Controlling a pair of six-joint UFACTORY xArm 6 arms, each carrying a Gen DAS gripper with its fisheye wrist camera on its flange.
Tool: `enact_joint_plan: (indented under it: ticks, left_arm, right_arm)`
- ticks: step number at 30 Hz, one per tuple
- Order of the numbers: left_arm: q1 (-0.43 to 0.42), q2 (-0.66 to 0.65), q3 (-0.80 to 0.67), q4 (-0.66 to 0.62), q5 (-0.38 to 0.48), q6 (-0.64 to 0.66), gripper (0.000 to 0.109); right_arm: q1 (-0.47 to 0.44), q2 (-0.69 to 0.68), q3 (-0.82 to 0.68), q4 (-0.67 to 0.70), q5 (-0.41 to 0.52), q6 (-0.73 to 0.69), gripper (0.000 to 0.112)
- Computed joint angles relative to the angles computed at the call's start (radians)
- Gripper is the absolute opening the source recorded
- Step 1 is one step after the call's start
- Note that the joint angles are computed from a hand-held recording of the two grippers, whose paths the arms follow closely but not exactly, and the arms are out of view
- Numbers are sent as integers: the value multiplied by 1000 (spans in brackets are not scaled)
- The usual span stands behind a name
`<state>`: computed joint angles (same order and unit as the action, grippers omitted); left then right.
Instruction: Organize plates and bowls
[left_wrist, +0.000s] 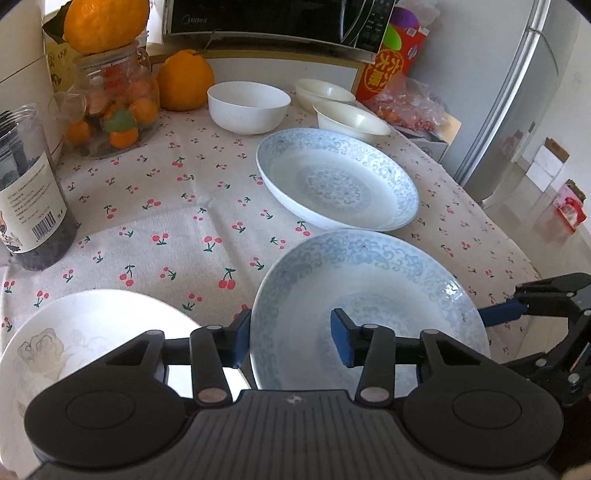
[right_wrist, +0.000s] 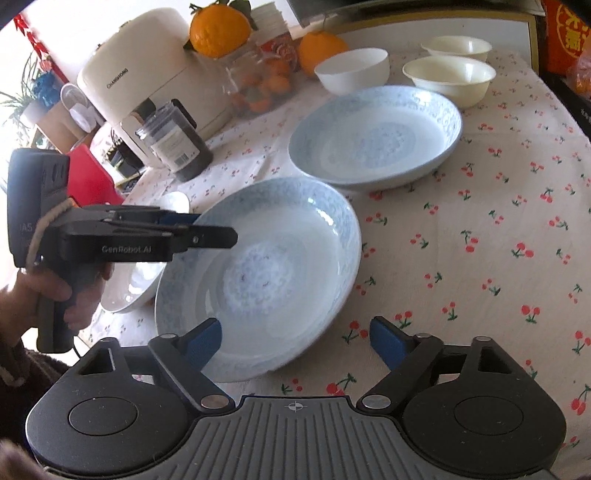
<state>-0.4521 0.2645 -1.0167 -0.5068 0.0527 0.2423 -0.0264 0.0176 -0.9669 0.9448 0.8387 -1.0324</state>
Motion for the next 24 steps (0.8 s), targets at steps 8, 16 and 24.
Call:
enact_joint_plan:
  ticks: [8,16,24]
  left_arm:
    - [27,-1,13,209,-6,-186,28]
    - [27,-12,26,147,-40,-174,23]
    - [14,-28,33,30,-93,-108,21]
  right_arm:
    - [27,-15,21,-19,-42,-4,46]
    - [18,-17,14,-26,-42,17,25]
    - [0,-20,-15,18,-6,28,24]
